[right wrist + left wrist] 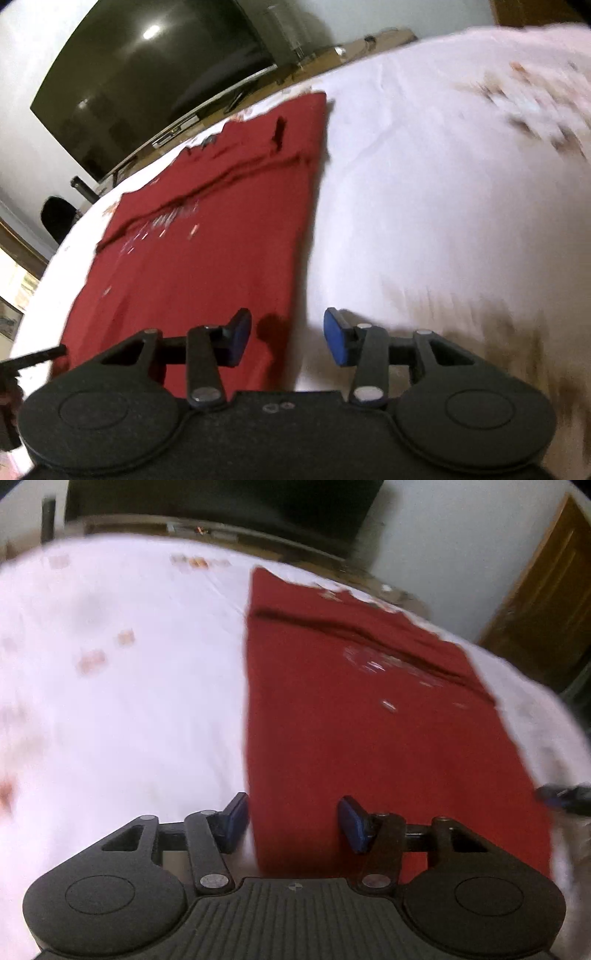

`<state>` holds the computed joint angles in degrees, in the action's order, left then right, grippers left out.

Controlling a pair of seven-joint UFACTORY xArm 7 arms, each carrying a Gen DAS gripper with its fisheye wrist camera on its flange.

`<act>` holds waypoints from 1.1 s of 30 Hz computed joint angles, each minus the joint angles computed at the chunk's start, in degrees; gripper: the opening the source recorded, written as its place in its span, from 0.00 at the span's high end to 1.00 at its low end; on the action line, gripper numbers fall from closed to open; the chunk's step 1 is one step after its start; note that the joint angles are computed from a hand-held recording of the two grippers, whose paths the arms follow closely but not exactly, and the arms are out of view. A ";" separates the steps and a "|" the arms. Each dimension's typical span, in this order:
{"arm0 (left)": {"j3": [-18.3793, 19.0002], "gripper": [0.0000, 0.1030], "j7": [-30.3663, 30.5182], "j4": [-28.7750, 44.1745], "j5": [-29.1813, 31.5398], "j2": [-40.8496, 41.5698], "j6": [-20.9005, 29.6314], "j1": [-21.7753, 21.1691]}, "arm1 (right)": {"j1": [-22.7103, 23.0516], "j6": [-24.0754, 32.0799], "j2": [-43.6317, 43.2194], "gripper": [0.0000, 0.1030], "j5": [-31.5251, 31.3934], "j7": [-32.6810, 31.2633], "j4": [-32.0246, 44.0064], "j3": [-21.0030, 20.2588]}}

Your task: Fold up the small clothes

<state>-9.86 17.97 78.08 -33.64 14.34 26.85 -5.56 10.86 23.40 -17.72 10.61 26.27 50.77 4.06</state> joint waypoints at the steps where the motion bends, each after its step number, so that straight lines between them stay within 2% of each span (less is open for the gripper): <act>1: -1.26 0.48 2.24 -1.50 -4.60 -1.32 1.48 1.65 | 0.63 0.20 -2.19 0.58 1.62 0.78 -2.04 -0.13; 4: -2.22 0.48 9.98 -6.78 -19.92 -5.56 6.28 4.47 | 4.82 -0.58 -7.94 0.57 9.84 2.06 -7.64 -2.26; 8: 0.26 0.48 17.07 -11.54 -33.39 -8.61 13.33 4.99 | 8.36 -0.40 -12.94 0.57 14.71 5.17 -11.83 -1.77; 12: 3.30 0.49 22.16 -14.22 -43.10 -8.99 16.95 3.96 | 15.98 -3.95 -13.30 0.58 22.66 3.22 -13.93 -4.05; 14: 4.35 0.55 23.56 -13.59 -46.07 -7.56 18.64 3.84 | 17.37 -8.65 -12.55 0.58 24.83 4.44 -14.93 -3.26; 15: 4.58 0.62 23.68 -13.20 -46.34 -6.98 18.85 3.70 | 19.22 -11.44 -11.73 0.61 26.81 4.30 -15.22 -4.17; 17: 4.68 0.74 23.89 -12.01 -45.41 -5.59 18.62 3.37 | 20.75 -15.31 -9.44 0.72 28.48 5.87 -14.99 -4.59; 18: 4.58 0.84 23.82 -11.52 -44.53 -5.07 17.94 3.12 | 21.86 -16.37 -8.10 0.78 28.97 6.01 -14.36 -5.31; 19: 4.46 0.94 23.60 -11.25 -43.32 -4.80 16.65 2.79 | 21.88 -16.66 -6.68 0.87 28.39 6.46 -13.44 -5.21; 21: 4.14 0.96 25.27 -11.41 -44.43 -4.62 15.82 3.03 | 16.99 -14.92 -5.03 0.94 23.43 10.97 -12.10 -1.19; 23: 3.79 0.97 28.26 -12.41 -45.66 -5.76 13.51 2.71 | 12.20 -14.51 -4.62 0.95 17.42 15.52 -11.14 3.11; 27: 4.29 0.97 34.67 -14.55 -54.56 -9.44 11.68 2.58 | 3.51 -12.26 -5.37 0.95 4.03 23.90 -8.16 10.14; 30: 5.29 0.97 38.42 -12.62 -58.69 -10.09 11.72 2.22 | 0.11 -10.57 -5.40 0.95 -4.76 25.19 -3.87 12.27; 33: 6.14 0.97 39.60 -8.00 -59.96 -8.32 12.28 2.55 | -2.37 -9.95 -3.27 0.95 -12.39 25.41 1.43 13.27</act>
<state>-3.72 57.56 70.08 -93.60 6.02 39.13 -3.01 8.48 13.46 -20.99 -1.78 51.69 52.20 17.33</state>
